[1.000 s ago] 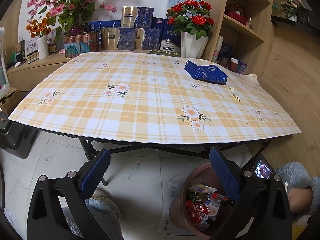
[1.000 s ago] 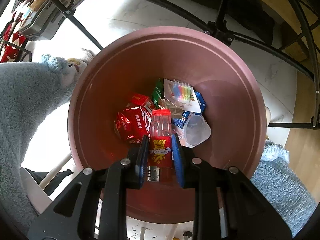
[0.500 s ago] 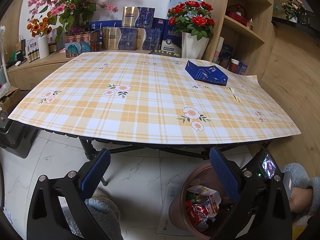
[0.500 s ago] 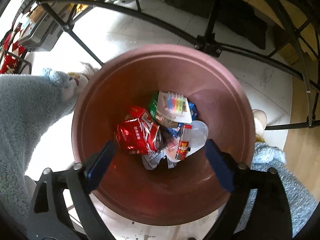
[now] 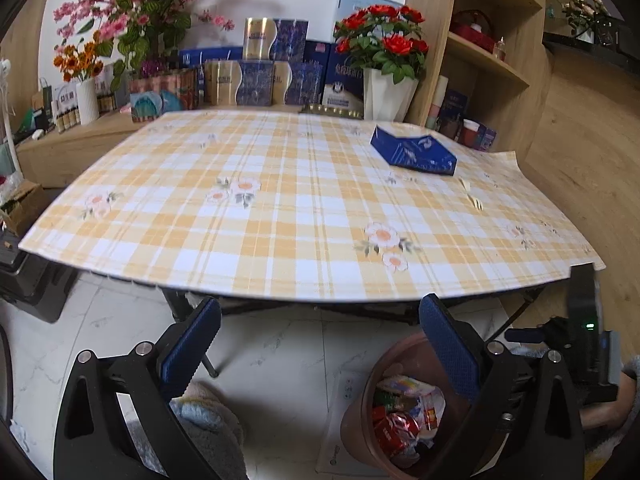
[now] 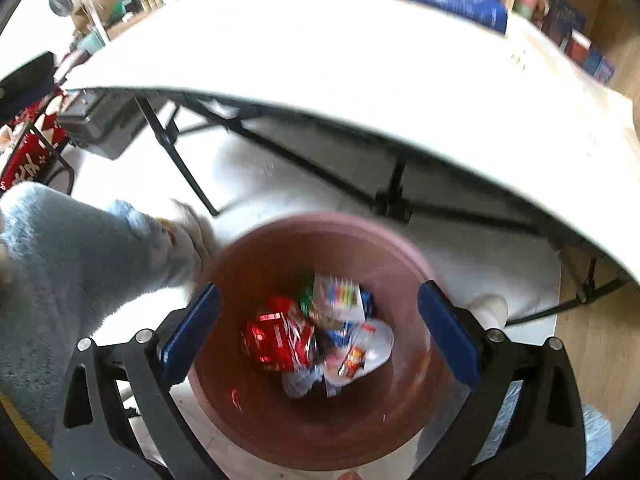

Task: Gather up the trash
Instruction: 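Move the right gripper back up to the white spork on the table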

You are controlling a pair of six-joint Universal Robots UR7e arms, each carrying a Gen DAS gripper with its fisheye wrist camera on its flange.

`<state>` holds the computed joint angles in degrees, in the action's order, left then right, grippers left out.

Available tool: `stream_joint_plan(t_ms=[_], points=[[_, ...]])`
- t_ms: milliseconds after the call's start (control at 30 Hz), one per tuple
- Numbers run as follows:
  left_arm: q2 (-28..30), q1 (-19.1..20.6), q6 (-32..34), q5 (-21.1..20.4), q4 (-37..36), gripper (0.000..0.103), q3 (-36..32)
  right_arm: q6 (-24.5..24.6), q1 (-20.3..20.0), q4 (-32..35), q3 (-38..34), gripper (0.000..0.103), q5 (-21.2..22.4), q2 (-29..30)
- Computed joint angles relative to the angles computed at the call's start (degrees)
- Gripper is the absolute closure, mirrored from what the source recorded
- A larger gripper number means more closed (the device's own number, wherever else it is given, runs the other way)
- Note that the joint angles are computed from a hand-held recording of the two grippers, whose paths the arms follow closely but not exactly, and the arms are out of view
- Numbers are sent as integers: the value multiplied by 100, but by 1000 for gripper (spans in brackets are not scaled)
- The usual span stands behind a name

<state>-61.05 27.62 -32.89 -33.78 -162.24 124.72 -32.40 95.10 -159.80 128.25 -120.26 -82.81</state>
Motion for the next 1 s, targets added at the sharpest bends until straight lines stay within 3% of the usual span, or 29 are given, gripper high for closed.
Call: stream_joint_plan(t_ms=[233,433,733,867,1000], points=[[378,55,1025,30,-784,6,-429,-146,92,-58,-148,6,501,-395],[711,168,1915,-73,-1433,6,-938,101,-44,149,-505,6,836,-567],[898,413,2181,-492,-1170,6,-1576,306,-330,471,-1224,6,1012,-432],[1057,532,2170,-517,-866,6,-1939,224,-283,329,-1556,6,501,-158],[1175,665,2157,-614,-750,6,-2212,315,-414,457,-1965,6,319,97]])
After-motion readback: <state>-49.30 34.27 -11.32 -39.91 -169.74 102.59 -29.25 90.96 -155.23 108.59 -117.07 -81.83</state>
